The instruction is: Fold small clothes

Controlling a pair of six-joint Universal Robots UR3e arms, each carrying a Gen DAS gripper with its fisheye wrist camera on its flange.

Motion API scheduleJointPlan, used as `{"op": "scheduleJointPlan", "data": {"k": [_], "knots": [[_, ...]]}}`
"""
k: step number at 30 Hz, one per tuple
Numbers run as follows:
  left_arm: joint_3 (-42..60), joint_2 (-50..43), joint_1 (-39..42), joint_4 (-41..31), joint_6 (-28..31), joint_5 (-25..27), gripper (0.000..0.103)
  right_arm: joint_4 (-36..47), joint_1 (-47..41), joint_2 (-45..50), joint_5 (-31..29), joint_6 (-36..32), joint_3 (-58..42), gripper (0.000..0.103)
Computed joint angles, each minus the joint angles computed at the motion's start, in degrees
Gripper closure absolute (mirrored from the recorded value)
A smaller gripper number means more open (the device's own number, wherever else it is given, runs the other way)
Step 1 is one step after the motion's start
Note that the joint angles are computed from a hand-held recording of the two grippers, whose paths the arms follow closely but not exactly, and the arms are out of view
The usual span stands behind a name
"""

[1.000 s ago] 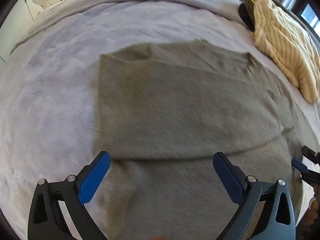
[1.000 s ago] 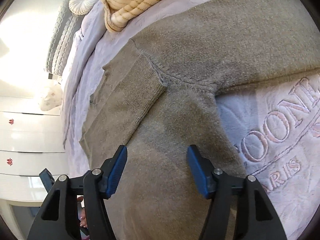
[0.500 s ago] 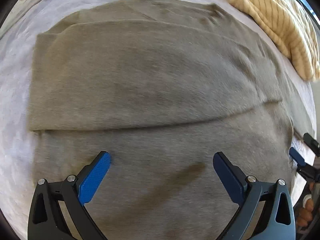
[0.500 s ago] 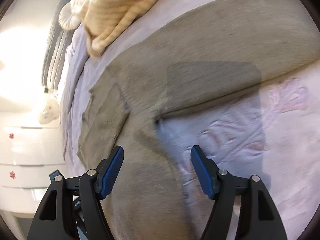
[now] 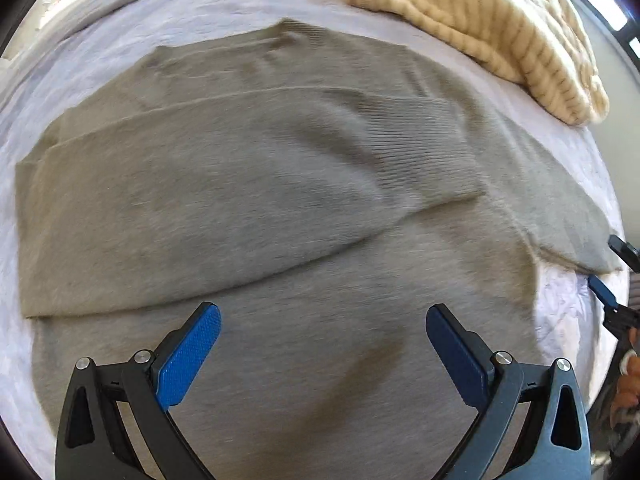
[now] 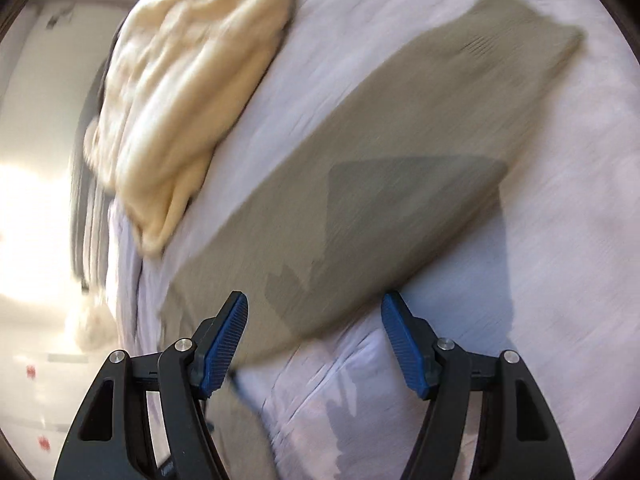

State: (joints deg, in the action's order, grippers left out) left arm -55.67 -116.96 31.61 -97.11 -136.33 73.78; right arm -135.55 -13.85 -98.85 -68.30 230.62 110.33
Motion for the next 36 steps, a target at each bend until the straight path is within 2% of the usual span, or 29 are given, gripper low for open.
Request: {"op": "scheduleJointPlan", "data": {"k": [3, 8, 12, 13, 16, 17, 18, 19, 20, 21, 23, 27, 31, 36], "knots": [[3.8, -2.4, -2.6, -2.1, -0.5, 1.2, 0.000, -0.6, -7.1, -4.9, 2.0, -0.3, 5.8, 0.030], [4.7, -3.7, -5.4, -1.2, -2.6, 2.9, 0.000, -4.5, -14.0, -8.9, 6.1, 0.5, 12.2, 0.030], [6.8, -5.8, -7.2, -0.7, -5.1, 3.5, 0.000, -9.5, -15.5, -6.6, 8.6, 1.9, 13.1, 0.030], [9.2, -8.4, -10.0, 0.3, -7.9, 3.9, 0.000, -12.0, -15.7, -5.3, 9.5, 2.2, 13.4, 0.030], [9.0, -8.7, -11.7, 2.7, -10.5, 4.4, 0.000, -18.2, -15.7, -1.7, 11.7, 4.7, 13.9, 0.031], [10.0, -9.2, -11.9, 2.2, -10.9, 4.7, 0.000, -20.5, -15.8, -0.4, 12.8, 5.8, 14.3, 0.032], [10.7, -9.6, -12.3, 2.2, -11.5, 5.1, 0.000, -24.5, -16.1, 1.7, 14.8, 7.8, 14.9, 0.045], [11.1, -10.0, -13.1, 2.7, -12.5, 5.5, 0.000, -27.6, -16.6, 3.6, 17.0, 9.0, 15.5, 0.072], [13.3, -11.3, -13.7, 2.0, -13.2, 5.8, 0.000, -30.4, -16.7, 5.3, 18.9, 10.2, 15.8, 0.086], [13.2, -11.4, -14.7, 2.6, -14.1, 6.2, 0.000, -32.5, -16.6, 7.0, 20.3, 11.2, 15.6, 0.095], [12.4, -11.0, -15.4, 3.5, -14.7, 6.6, 0.000, -37.3, -15.6, 10.4, 21.7, 13.9, 14.4, 0.095], [12.1, -10.6, -15.9, 3.6, -15.0, 6.3, 0.000, -39.7, -12.6, 15.1, 22.9, 15.1, 8.1, 0.095], [9.1, -7.9, -14.2, 4.1, -14.0, 5.8, 0.000, -38.4, -8.9, 19.4, 23.2, 14.7, 0.0, 0.094], [10.1, -8.3, -11.6, 3.3, -12.8, 4.0, 0.000, -32.3, -1.8, 27.7, 21.8, 12.7, -16.8, 0.094]]}}
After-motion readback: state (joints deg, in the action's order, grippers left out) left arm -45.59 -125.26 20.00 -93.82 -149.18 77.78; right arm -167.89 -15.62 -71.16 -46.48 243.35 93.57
